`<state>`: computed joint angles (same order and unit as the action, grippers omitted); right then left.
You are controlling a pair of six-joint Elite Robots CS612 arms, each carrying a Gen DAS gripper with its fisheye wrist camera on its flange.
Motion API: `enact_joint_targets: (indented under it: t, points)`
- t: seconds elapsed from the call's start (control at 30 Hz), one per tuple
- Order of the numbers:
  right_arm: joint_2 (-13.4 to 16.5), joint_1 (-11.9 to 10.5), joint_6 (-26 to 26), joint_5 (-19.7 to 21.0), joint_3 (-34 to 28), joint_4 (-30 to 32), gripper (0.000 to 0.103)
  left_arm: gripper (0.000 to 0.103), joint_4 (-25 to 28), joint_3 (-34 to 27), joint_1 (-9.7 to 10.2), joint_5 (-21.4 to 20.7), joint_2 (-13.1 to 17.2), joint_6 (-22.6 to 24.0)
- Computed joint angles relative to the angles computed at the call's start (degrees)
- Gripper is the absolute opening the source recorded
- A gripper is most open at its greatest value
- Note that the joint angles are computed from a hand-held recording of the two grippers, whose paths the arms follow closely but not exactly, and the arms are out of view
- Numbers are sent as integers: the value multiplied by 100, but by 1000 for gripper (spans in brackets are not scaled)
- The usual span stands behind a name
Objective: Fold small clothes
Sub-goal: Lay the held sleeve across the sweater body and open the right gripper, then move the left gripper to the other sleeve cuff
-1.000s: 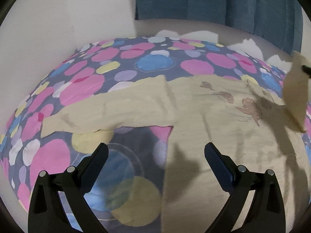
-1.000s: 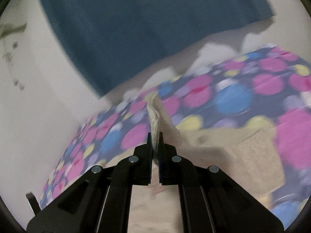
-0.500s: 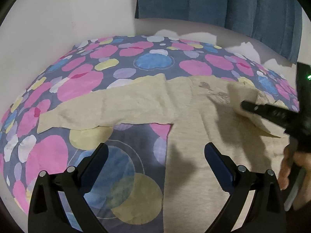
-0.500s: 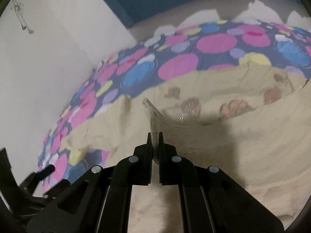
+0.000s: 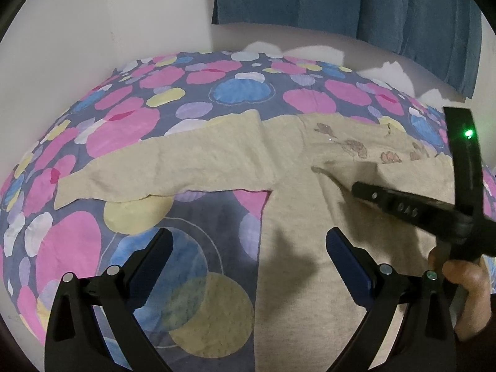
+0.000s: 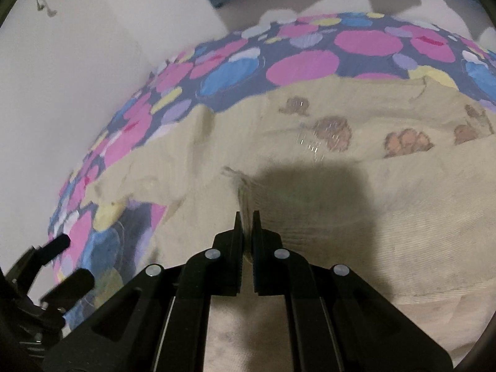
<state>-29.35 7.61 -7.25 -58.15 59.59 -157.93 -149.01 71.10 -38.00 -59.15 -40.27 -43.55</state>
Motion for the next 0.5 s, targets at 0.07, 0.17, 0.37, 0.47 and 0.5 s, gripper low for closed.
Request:
enact_joint_targets:
  t: [0.07, 0.17, 0.37, 0.47, 0.5]
  points:
    - [30, 5, -36, 7, -59, 204, 5, 98, 16, -12, -4, 1, 8, -6]
    - [26, -44, -188, 356, -115, 710, 16, 98, 11, -11, -4, -26, 10, 14]
    - [-273, -572, 311, 1410, 277, 231, 28, 98, -174, 18, -9, -78, 19, 133]
    - [-182, -1011, 1632, 1229, 216, -892, 39, 98, -315, 20, -12, -123, 38, 194]
    - [-113, -1106, 1973, 1058, 118, -1081, 40, 98, -363, 11, -15, -132, 52, 224]
